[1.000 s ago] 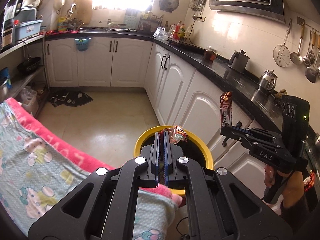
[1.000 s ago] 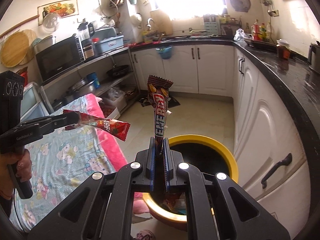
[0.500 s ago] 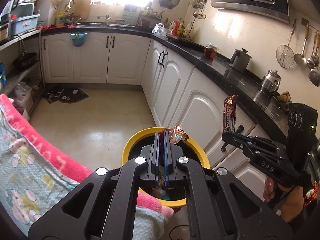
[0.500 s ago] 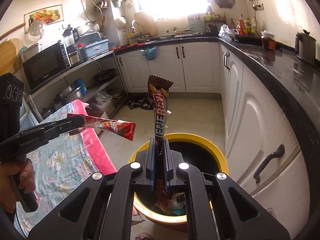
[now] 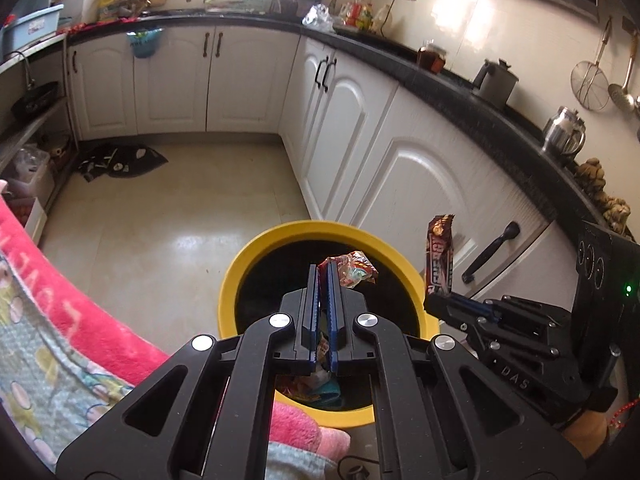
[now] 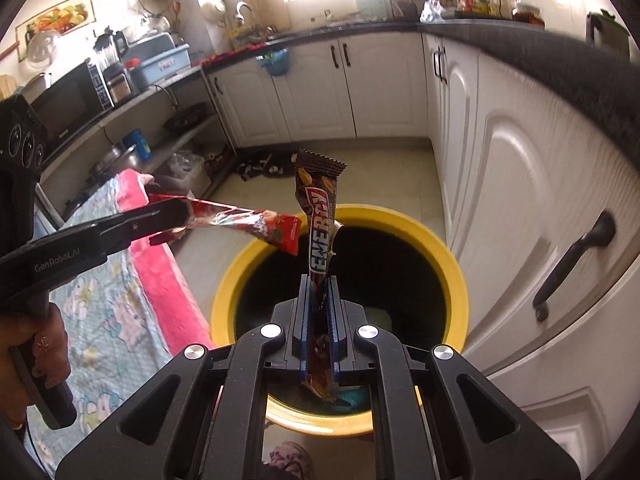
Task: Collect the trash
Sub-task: 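Open both tools to drop the chocolate bar and wrapper into the bin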
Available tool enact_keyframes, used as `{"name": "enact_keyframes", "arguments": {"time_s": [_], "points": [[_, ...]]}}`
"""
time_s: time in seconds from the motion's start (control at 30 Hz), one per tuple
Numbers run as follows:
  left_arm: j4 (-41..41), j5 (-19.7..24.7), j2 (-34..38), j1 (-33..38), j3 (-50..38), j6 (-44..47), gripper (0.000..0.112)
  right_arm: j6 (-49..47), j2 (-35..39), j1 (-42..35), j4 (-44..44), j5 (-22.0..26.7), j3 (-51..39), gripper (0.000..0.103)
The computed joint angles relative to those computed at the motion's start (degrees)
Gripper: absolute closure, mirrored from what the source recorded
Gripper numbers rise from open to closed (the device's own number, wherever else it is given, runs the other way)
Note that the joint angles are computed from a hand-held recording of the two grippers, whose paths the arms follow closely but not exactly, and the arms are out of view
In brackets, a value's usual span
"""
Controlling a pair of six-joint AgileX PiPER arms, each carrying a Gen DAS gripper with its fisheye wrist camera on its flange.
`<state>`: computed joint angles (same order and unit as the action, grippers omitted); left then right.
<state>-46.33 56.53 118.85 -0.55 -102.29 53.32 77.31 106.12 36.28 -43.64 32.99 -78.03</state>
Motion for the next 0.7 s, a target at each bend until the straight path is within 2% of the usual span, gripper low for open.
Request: {"name": "enact_keyframes", "arguments": {"time_s": [0.33, 0.4, 0.5, 0.63, 0.7], "points": [[3.72, 1.05, 5.16, -0.93, -3.46, -2.65, 0.111, -3.42, 3.34, -1.77, 4.89, -1.36, -0.52, 0.094], [4.02, 1.23, 5.44, -0.83, -3.57, -2.70, 0.110, -2.92, 3.64, -1.86, 4.90, -1.23, -0.45, 0.089], [4.78, 1.74, 6.13, -0.76, -4.48, -3.57, 0.102, -1.79, 3.66, -2.02, 4.63, -0.84, 0.06, 0.082], [5.50, 2.42, 6.44, -0.27, -5.12, -4.03, 0.082, -0.02, 2.85, -1.82, 3.93, 0.23, 1.21, 0.075], [5.73, 2.90, 6.51, 0.16, -5.51, -4.33, 0.077, 0.76, 2.42, -1.57, 3.35, 1.05, 1.50, 0.070]]}}
